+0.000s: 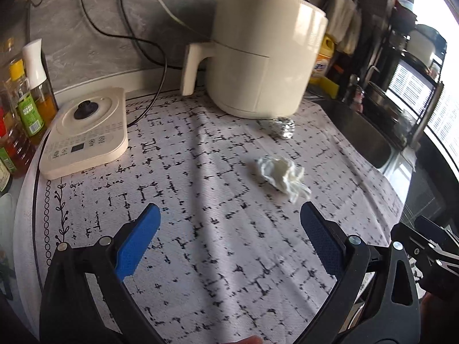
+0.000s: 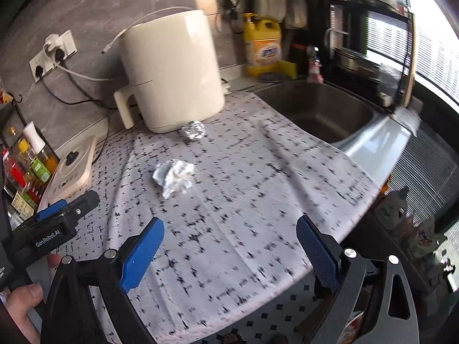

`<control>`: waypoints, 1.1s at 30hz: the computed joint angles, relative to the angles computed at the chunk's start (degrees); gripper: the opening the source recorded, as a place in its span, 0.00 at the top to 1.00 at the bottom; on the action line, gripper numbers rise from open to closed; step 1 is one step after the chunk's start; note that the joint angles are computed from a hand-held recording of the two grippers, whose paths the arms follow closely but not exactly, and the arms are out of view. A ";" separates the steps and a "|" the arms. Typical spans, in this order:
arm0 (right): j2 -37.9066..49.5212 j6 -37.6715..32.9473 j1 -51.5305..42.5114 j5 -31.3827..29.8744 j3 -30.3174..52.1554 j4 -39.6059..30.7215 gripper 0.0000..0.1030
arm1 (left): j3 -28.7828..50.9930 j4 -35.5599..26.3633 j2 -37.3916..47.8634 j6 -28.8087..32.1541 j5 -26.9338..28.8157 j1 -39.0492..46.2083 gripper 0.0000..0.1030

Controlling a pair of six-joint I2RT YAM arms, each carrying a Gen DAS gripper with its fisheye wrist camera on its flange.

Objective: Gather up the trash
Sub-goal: 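Move both open grippers back over the counter, then grasp the crumpled white tissue with the right gripper while the left grasps the foil ball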

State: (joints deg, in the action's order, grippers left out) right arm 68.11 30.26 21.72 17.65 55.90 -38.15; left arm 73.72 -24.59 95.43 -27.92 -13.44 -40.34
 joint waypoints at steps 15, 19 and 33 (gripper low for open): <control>23.12 -11.36 -7.59 -15.72 11.99 10.63 0.23 | 8.61 -2.57 9.17 -2.71 -1.21 5.90 0.06; 30.45 -13.22 -7.69 -17.56 17.39 10.92 0.23 | 10.99 -4.32 11.89 -3.46 -1.93 7.37 0.06; 40.89 -18.60 -6.88 -18.83 25.75 8.71 0.88 | 20.14 -8.52 20.72 -4.82 -2.06 8.51 0.06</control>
State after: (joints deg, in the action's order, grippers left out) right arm 109.00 11.66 14.85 -1.19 81.65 -29.44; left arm 93.87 -33.10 116.15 -32.75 -15.50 -31.83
